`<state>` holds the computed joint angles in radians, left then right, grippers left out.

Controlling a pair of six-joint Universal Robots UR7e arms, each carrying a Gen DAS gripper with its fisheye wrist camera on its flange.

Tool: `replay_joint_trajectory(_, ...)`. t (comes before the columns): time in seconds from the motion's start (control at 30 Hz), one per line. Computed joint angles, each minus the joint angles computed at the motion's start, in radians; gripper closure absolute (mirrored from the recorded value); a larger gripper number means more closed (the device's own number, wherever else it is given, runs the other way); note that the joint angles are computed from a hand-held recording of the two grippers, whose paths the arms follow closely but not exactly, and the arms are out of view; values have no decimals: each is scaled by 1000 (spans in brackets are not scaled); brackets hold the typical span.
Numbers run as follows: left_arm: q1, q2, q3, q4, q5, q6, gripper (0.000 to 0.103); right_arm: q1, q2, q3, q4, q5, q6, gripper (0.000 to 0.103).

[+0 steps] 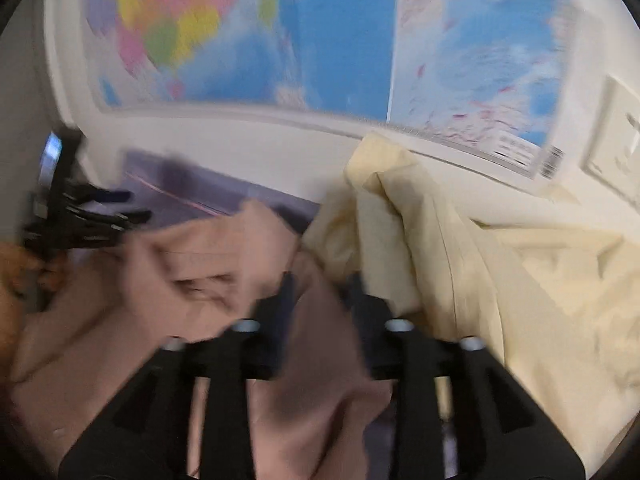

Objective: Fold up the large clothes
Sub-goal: 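Lower the pink jacket onto the bed and release both grippers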

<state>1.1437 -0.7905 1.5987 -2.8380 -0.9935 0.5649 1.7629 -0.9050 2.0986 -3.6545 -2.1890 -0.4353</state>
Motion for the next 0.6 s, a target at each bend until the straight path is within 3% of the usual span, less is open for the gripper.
replay_joint_trajectory(0.07, 15, -77, 54, 14, -71, 16, 26, 26, -32, 93, -65, -39, 7, 25)
replay_joint_trajectory(0.13, 21, -156, 134, -7, -105, 71, 26, 49, -60, 191, -110, -66, 22, 22)
replay_joint_trajectory(0.2, 33, -210, 194, -18, -136, 121, 25, 43, -102, 313, -98, -37, 121, 20)
replay_joint_trajectory(0.27, 35, -274, 273, -28, -158, 158, 19, 25, -92, 405, -135, -15, 203, 16)
replay_joint_trajectory(0.4, 35, -340, 396, -78, -157, 236, 18, 25, 7, 490, -184, -24, 335, 16)
replay_joint_trajectory(0.43, 37, -350, 415, -77, -161, 244, 18, 34, 29, 494, -188, -41, 361, 19)
replay_joint_trajectory(0.47, 35, -362, 437, -66, -163, 246, 18, 34, 44, 502, -200, -55, 377, 44)
replay_joint_trajectory(0.5, 35, -365, 454, -76, -164, 254, 18, 17, 30, 519, -199, -28, 389, 84)
replay_joint_trajectory(0.53, 37, -363, 462, -84, -166, 264, 18, 7, 8, 532, -194, -8, 412, 98)
replay_joint_trajectory(0.6, 36, -356, 472, -119, -147, 274, 18, 28, -69, 581, -270, -22, 430, 99)
